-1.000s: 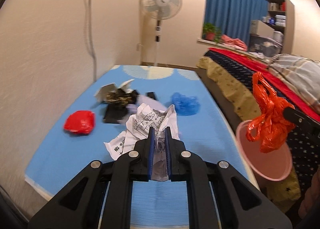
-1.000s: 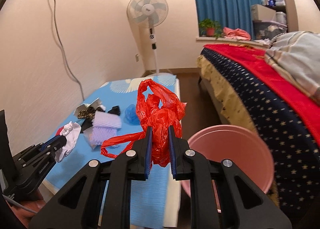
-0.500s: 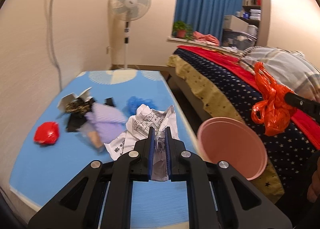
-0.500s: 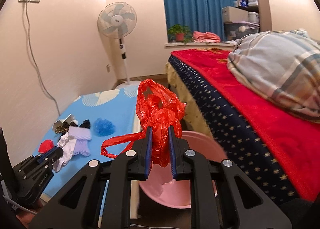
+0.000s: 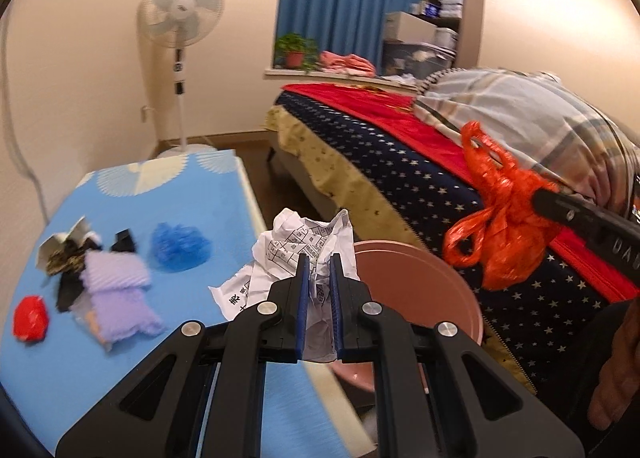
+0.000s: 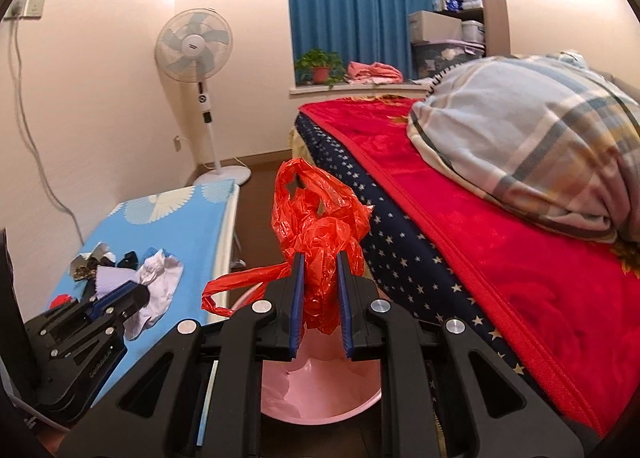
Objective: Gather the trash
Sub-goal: 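Carry the paper and red bag over the pink bin with both tools, then open both tools to drop the paper and red bag into the bin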
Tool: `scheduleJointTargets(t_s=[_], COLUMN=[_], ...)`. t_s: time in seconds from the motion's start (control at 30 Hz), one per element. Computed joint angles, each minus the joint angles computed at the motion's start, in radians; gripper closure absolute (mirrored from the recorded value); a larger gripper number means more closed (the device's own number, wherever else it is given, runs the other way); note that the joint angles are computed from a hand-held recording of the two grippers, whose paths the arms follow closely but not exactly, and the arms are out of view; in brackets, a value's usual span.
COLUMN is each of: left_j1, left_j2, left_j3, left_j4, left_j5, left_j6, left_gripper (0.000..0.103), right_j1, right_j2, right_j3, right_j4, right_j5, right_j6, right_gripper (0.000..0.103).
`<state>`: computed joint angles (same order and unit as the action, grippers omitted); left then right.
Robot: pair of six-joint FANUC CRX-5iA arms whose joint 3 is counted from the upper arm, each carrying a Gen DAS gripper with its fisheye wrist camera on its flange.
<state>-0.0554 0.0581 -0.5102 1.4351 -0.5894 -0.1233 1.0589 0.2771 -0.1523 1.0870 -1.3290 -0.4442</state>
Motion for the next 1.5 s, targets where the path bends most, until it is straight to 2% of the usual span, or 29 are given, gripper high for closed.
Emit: scheduleJointTargets(t_s=[0.27,0.43,0.8,1.2,1.27,1.4,1.5], left_j1=[-0.005,-0.008,-0.005,-0.012,-0.009,-0.006,-0.001], left_j2=[0.073,0.097,0.183,0.237,0.245,0.255,0.259], left_j3=[0.087,0.092,0.142,0.185,0.192,0.202,0.205], left_j4=[-0.048,-0.037,-0.117,-0.153,-0.159,-0.186,-0.192], left_j5=[-0.038,-0.024,-0.100,-0.176,-0.203,-0.229,-0.239], left_j6=[0.033,0.005,0.061,0.090,0.094,0.108,0.122], left_gripper=[0.093,0.093,0.093,0.093,0.093,0.089,0.086], right_j1=[-0.026,-0.033,-0.071,-0.081,-0.081,-0.080,-0.075], right_j2=[0.030,0.056,0.092,0.122,0.122,0.129,0.138], right_j3=[0.010,0.029,0.052,0.086,0.085,0.098,0.107], right_j4=[-0.013,-0.020,-0.067,-0.111,-0.113,-0.136,-0.127], right_j5=[-0.011,-0.020,0.020,-0.023,-0.028,-0.039,-0.060], right_j6=[-0.009,-0.006,0.008,0.016,0.013,0.016,0.025], right_gripper=[0.087,0.087,0.087,0.086,0.085,0.068,0.063])
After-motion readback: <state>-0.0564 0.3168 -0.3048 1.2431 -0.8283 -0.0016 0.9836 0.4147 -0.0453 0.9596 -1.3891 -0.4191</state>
